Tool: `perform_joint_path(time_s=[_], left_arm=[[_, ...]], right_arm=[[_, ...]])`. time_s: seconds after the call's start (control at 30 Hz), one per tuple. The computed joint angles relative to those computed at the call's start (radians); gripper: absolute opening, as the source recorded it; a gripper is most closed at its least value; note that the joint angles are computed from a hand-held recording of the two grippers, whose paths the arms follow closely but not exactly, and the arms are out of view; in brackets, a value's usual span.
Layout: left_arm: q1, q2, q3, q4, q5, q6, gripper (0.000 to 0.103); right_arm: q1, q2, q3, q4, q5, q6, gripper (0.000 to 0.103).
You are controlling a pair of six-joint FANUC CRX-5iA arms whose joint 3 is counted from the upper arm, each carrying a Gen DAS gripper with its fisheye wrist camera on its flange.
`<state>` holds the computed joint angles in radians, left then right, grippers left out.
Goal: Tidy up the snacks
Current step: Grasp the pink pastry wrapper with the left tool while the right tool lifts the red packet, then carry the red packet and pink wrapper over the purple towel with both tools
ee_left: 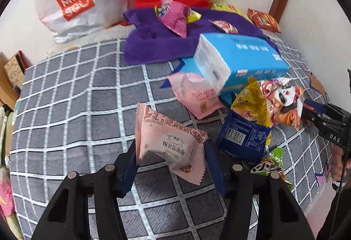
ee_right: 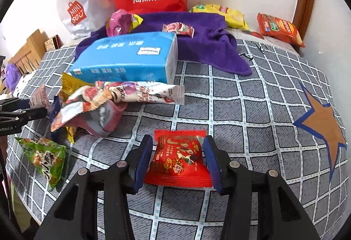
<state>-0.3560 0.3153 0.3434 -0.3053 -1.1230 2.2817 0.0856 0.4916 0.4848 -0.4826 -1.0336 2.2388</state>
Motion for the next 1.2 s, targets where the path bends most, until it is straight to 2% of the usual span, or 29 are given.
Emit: perform_joint_path(time_s=[0.07,0.1,0.13,0.17,0.5,0.7,0.77,0.83,0.87,0.9,1.0,1.1,1.2], left_arm=[[-0.010,-0.011,0.007,-0.023,-0.017,0.026,0.055],[-0.014,-0.018,0.007,-0.031,-0.019,0.036,0.055],[-0.017,-0.025,0.004,-0.035,-0.015,0.042,0.055],[-0.019,-0.032,0.001,-0.037,-0.009,0.047,0.055],[-0.025,-0.048,0.001,-0.039,-0.006,0.090,0.055],[-0.029,-0.034,0.018,-0.035,-0.013,0.091,0.055],[-0.029,-0.029,0.023,-0.030,-0.012,0.084,0.056],[-0.028,-0.022,0.028,-0.024,-0.014,0.078,0.056],[-0.027,-0.020,0.029,-0.022,-0.014,0.076,0.056],[-0.026,-0.020,0.029,-0.020,-0.014,0.075,0.056],[-0.024,-0.019,0.028,-0.013,-0.010,0.067,0.056],[-0.021,-0.012,0.037,-0.012,-0.013,0.058,0.056],[-0.017,-0.008,0.044,-0.007,-0.009,0.051,0.056]], right_arm=[[-0.005,-0.007,-0.001,-0.013,-0.006,0.002,0.046],[-0.007,-0.011,0.000,-0.019,-0.012,0.002,0.028],[-0.008,-0.011,0.004,-0.020,-0.021,-0.001,0.016],[-0.012,-0.004,0.019,-0.027,-0.045,-0.008,0.011],[-0.018,-0.002,0.024,-0.044,-0.061,-0.005,0.008],[-0.019,-0.004,0.019,-0.036,-0.068,0.020,0.009],[-0.018,-0.011,0.005,-0.040,-0.056,0.039,0.013],[-0.013,-0.014,-0.001,-0.035,-0.053,0.052,0.026],[-0.003,-0.022,-0.017,-0.016,-0.033,0.053,0.041],[0.012,-0.033,-0.040,0.019,-0.001,0.047,0.049],[0.031,-0.052,-0.086,0.072,0.056,0.042,0.049],[0.034,-0.019,-0.064,0.099,0.027,0.002,0.048],[0.011,-0.011,-0.050,0.045,0.019,0.006,0.043]])
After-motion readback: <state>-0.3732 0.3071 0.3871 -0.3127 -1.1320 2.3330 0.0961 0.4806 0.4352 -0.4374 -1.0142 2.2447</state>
